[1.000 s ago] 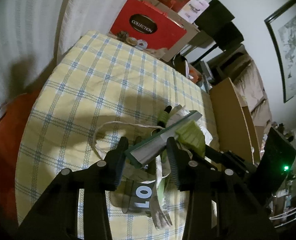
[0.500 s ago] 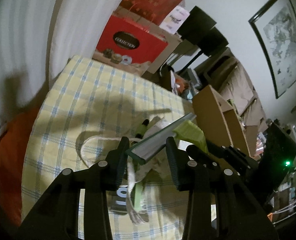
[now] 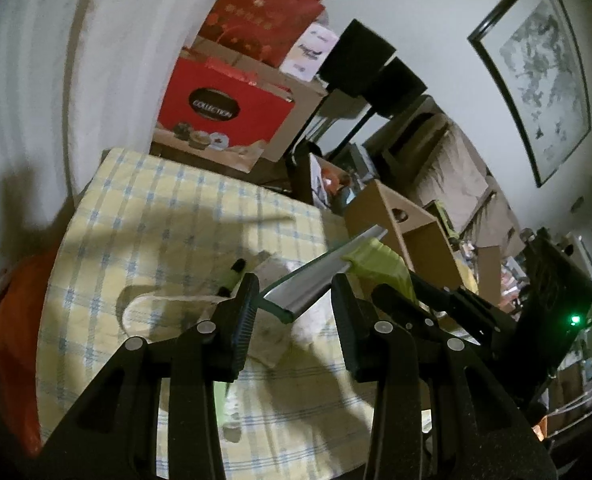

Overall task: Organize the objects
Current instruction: 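Lift the squeegee with both grippers and carry it over the cardboard box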

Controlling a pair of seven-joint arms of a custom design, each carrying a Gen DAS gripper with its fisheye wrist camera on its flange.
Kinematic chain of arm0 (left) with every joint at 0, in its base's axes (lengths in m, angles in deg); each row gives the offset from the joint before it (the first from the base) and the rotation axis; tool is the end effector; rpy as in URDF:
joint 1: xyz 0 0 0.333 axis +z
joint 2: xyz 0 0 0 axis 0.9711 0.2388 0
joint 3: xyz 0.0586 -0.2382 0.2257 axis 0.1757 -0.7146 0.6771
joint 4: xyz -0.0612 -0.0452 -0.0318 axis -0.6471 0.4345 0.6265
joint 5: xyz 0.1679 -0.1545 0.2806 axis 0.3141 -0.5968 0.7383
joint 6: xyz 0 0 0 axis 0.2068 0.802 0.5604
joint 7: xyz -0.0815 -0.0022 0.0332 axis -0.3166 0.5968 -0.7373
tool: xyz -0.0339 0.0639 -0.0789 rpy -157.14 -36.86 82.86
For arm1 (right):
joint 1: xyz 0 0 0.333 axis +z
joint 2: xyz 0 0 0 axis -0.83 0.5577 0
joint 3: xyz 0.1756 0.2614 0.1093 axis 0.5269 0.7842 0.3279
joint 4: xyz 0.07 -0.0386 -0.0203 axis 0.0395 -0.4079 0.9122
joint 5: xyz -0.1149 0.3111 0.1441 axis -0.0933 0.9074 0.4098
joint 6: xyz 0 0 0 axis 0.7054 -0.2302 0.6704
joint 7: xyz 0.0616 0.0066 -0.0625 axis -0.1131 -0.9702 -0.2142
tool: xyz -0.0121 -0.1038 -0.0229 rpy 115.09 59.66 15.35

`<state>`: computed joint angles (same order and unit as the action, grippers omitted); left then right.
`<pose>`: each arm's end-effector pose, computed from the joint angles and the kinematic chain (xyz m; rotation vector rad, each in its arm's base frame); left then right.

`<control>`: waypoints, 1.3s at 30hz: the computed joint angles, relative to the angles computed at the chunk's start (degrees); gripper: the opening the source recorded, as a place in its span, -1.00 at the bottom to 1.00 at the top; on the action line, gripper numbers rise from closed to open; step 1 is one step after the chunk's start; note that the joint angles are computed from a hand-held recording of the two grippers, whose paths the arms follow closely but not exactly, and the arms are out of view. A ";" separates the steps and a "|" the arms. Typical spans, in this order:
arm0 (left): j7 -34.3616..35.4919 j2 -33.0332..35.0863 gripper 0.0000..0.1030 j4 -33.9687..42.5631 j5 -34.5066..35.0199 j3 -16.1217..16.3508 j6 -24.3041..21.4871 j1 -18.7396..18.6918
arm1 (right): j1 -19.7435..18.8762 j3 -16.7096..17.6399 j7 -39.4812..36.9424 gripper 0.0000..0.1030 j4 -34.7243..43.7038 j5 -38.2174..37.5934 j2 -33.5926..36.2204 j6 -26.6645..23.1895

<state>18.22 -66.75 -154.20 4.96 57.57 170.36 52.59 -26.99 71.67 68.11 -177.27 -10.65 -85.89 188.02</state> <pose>0.4134 -0.1293 0.5172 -2.1272 1.7637 -1.2949 0.4319 0.1654 0.5214 -2.0760 1.1256 -0.4996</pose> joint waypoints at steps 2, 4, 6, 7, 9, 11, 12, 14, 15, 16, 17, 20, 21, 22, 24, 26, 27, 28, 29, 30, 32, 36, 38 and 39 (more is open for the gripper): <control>-1.13 0.01 -0.33 0.54 1.38 -0.90 0.00 0.51 | -0.26 -0.35 -0.11 -0.23 0.15 0.03 -0.60 -0.30; -1.71 0.36 -0.33 1.44 2.09 -1.04 -0.31 0.34 | -0.53 -0.69 -0.19 -0.23 0.01 0.04 -1.37 -0.51; -1.99 0.86 -0.33 2.45 2.42 -1.07 -0.78 0.08 | -0.97 -0.87 -0.06 -0.23 -0.19 -0.33 -1.99 -0.63; -2.06 1.03 -0.33 2.80 2.45 -1.19 -0.89 -0.04 | -1.41 -0.82 0.19 -0.23 -0.42 -0.81 -2.44 -0.58; -2.66 1.62 -0.33 3.82 3.19 -1.81 -1.34 0.18 | -1.79 -1.05 0.42 -0.23 -0.54 -1.49 -2.89 -0.59; -2.88 2.08 -0.33 4.49 3.45 -2.27 -1.41 0.10 | -1.90 -1.75 0.45 -0.24 -0.78 -1.69 -3.81 -0.90; -2.82 2.41 -0.33 4.98 3.31 -2.46 -1.48 -0.20 | -1.95 -2.21 0.33 -0.24 -1.03 -1.68 -4.41 -0.93; -2.94 3.02 -0.33 5.75 3.52 -3.02 -1.60 -0.29 | -2.47 -2.51 0.65 -0.24 -1.29 -2.34 -4.98 -1.05; -3.31 3.56 -0.33 6.49 4.00 -3.51 -1.79 -0.21 | -2.99 -2.65 0.86 -0.24 -1.54 -2.87 -5.43 -1.22; -3.39 3.90 -0.33 6.95 4.15 -3.80 -1.87 -0.22 | -3.20 -2.90 0.90 -0.24 -1.71 -3.21 -5.73 -1.32; -3.61 4.24 -0.33 7.44 4.38 -4.17 -1.95 -0.20 | -3.48 -3.14 0.93 -0.24 -1.80 -3.60 -6.02 -1.45; -4.25 5.61 -0.33 9.42 4.95 -5.33 -2.07 -0.22 | -4.14 -4.11 0.85 -0.24 -1.92 -4.33 -6.91 -1.71; -4.89 6.01 -0.33 9.99 5.69 -5.90 -2.09 0.05 | -4.33 -4.48 0.76 -0.24 -1.88 -4.50 -7.17 -1.79; -5.73 6.53 -0.33 10.66 6.74 -6.59 -2.15 0.34 | -4.62 -4.83 0.69 -0.24 -1.85 -4.69 -7.44 -1.85; -7.29 7.89 -0.34 12.21 8.90 -7.79 -2.34 0.76 | -5.21 -5.67 0.41 -0.24 -1.64 -4.99 -7.92 -2.23; -8.61 9.18 -0.39 13.53 10.71 -8.73 -2.53 1.04 | -5.93 -6.15 0.23 -0.24 -1.54 -5.33 -8.25 -2.38; -9.33 10.05 -0.40 14.34 11.80 -9.33 -2.47 1.16 | -6.33 -6.34 0.21 -0.24 -1.53 -5.50 -8.35 -2.42; -9.92 10.69 -0.40 14.96 12.63 -9.76 -2.46 1.26 | -6.70 -6.65 0.09 -0.24 -1.43 -5.67 -8.45 -2.59; -10.33 11.39 -0.40 15.64 13.19 -10.13 -2.44 1.27 | -7.12 -6.91 -0.03 -0.24 -1.33 -5.85 -8.40 -2.65; -10.69 12.34 -0.40 16.66 13.65 -10.50 -2.70 1.22 | -7.65 -7.20 -0.17 -0.24 -1.37 -6.04 -8.38 -2.68; -11.57 13.91 -0.40 18.38 15.00 -11.26 -3.27 1.54 | -8.19 -8.08 -0.67 -0.24 -1.28 -5.90 -8.29 -2.98; -16.07 17.06 -0.40 22.00 21.34 -13.39 -4.32 2.58 | -8.56 -10.25 -2.57 -0.24 -0.80 -4.09 -7.94 -3.90; -17.57 18.37 -0.41 23.53 23.54 -14.06 -4.72 2.84 | -9.04 -11.19 -3.76 -0.24 0.05 -3.01 -7.25 -4.50; -18.90 19.40 -0.41 24.75 25.52 -14.38 -5.14 2.96 | -9.56 -11.19 -4.15 -0.24 0.38 -2.71 -6.93 -4.68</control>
<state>-0.68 -47.35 -129.45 30.48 43.18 165.22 55.56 -36.55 60.48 63.96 -176.89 -13.36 -92.82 183.34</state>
